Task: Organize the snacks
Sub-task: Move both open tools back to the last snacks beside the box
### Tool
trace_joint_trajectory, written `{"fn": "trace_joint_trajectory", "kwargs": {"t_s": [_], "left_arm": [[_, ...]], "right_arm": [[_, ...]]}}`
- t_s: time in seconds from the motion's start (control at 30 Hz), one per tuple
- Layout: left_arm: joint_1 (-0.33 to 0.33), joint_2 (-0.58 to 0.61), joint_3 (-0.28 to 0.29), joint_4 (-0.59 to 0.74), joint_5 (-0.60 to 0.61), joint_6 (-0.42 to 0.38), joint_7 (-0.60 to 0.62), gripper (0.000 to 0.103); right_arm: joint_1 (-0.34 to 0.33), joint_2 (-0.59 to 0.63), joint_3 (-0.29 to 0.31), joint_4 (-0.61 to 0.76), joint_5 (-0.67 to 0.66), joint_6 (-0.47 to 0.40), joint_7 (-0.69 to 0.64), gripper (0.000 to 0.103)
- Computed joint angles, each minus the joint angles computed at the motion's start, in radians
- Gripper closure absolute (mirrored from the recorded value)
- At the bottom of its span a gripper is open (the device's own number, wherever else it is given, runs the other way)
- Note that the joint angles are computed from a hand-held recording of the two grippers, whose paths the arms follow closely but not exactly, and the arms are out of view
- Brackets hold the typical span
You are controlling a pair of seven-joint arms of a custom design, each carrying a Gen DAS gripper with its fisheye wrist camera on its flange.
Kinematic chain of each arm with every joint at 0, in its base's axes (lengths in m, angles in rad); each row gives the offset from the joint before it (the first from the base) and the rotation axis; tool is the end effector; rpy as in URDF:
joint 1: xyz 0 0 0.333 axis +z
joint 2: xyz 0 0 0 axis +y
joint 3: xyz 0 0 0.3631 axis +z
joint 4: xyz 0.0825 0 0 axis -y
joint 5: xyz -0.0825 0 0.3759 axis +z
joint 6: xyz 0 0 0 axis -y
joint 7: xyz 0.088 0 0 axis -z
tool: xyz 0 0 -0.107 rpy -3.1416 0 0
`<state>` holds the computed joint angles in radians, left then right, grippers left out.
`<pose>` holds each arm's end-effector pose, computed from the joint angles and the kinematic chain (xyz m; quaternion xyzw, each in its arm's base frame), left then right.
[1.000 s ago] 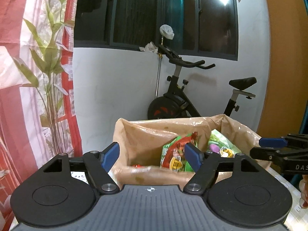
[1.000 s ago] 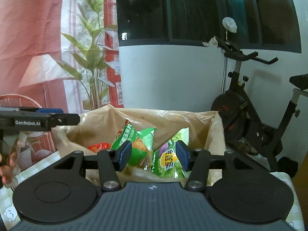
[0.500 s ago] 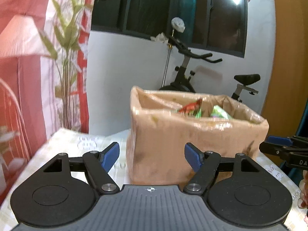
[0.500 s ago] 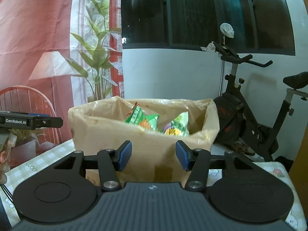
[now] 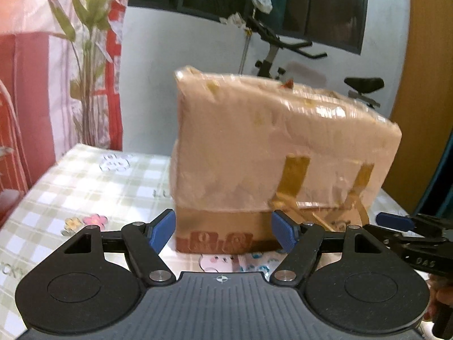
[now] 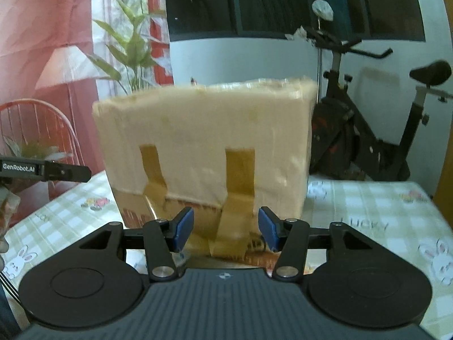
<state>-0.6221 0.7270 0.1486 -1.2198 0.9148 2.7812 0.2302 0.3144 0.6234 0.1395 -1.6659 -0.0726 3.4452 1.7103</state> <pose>0.6865 -0.4404 0.4657 -0.6285 0.5997 -0.3955 0.2983 0.6814 0.3109 0.4353 -0.6771 0.4896 -0.2429 0.4928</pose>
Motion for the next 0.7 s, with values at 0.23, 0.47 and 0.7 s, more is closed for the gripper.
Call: {"fn": "trace_joint_trajectory", "kwargs": {"t_s": [0.23, 0.47, 0.7], "left_arm": [[0.044, 0.078, -0.095, 0.076, -0.163, -0.03, 0.177, 0.026], [0.035, 0.147, -0.101, 0.161, -0.306, -0.059, 0.314, 0.026], [0.015, 0.127, -0.079, 0.106, -0.339, -0.054, 0.325, 0.026]], "right_arm": [[-0.012, 0.043, 0.017, 0.005, -0.006, -0.029, -0.006, 0.049], [-0.033, 0.068, 0.045, 0.002, -0.001, -0.069, 0.003, 0.049], [-0.052, 0.073, 0.067, -0.004, 0.008, -0.071, 0.011, 0.049]]}}
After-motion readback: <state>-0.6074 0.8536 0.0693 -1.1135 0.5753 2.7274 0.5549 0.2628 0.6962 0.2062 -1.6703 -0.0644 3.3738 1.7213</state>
